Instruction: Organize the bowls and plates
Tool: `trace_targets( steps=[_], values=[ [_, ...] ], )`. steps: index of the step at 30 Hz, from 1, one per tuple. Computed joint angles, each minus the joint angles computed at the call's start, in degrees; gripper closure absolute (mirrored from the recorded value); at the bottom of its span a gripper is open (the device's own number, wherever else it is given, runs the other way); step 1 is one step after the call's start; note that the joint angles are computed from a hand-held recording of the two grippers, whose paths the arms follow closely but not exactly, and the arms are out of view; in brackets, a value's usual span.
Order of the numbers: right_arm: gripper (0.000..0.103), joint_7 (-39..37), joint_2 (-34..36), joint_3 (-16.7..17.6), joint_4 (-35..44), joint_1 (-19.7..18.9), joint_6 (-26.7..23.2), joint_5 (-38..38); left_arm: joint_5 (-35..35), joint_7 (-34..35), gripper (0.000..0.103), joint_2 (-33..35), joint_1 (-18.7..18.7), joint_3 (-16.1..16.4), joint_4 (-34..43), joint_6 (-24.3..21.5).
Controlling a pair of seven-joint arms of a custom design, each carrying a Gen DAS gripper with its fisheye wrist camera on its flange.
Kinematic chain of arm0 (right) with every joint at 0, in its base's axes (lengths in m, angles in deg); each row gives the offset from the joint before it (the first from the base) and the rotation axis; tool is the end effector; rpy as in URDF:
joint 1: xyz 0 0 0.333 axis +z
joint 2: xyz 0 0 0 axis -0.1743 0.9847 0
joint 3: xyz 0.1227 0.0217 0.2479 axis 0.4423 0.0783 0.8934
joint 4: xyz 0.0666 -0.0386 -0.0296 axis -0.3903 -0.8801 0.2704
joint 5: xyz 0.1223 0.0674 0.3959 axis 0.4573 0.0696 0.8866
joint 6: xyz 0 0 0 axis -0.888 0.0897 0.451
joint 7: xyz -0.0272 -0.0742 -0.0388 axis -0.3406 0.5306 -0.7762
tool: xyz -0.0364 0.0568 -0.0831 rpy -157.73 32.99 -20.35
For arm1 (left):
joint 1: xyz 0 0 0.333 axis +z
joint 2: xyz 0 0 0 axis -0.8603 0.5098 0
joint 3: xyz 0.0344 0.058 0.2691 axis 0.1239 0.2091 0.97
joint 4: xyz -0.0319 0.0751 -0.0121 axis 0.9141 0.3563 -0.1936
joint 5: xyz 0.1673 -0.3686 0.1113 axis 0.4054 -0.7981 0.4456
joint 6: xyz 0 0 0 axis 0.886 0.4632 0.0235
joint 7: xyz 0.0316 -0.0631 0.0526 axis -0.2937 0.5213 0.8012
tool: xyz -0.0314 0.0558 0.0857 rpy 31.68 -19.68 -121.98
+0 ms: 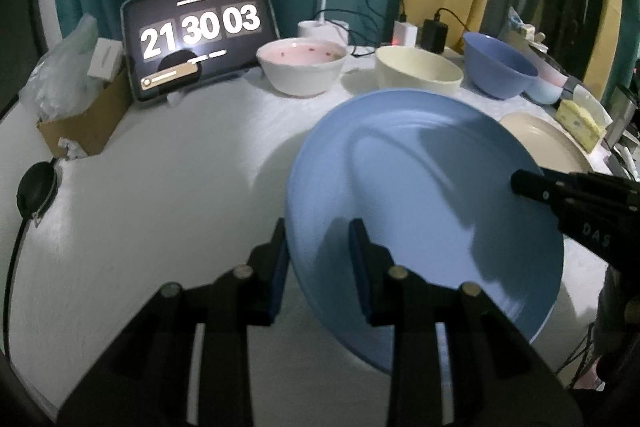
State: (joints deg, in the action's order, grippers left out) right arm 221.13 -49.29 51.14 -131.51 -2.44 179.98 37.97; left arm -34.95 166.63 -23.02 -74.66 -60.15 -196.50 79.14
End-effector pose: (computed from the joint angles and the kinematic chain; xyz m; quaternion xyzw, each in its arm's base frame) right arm 0.4782 0.2024 0.5101 -0.5728 0.7350 -0.2747 0.2369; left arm 0.5410 -0.2116 0.4926 -0.4662 0.7998 -0.3347 0.1760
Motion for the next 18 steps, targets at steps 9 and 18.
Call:
trace_targets(
  steps=[9,18],
  values=[
    [0.085,0.2,-4.6,-0.2,-4.1,-1.6,1.6,0.9,2.2,-1.9,0.073,0.1,-0.9,-1.3,0.9,-0.4],
    [0.085,-1.1,-10.1,0.0,-9.0,-4.5,3.1,3.4,5.7,-4.2,0.073,0.7,-2.2,-2.8,2.0,-0.7]
  ],
)
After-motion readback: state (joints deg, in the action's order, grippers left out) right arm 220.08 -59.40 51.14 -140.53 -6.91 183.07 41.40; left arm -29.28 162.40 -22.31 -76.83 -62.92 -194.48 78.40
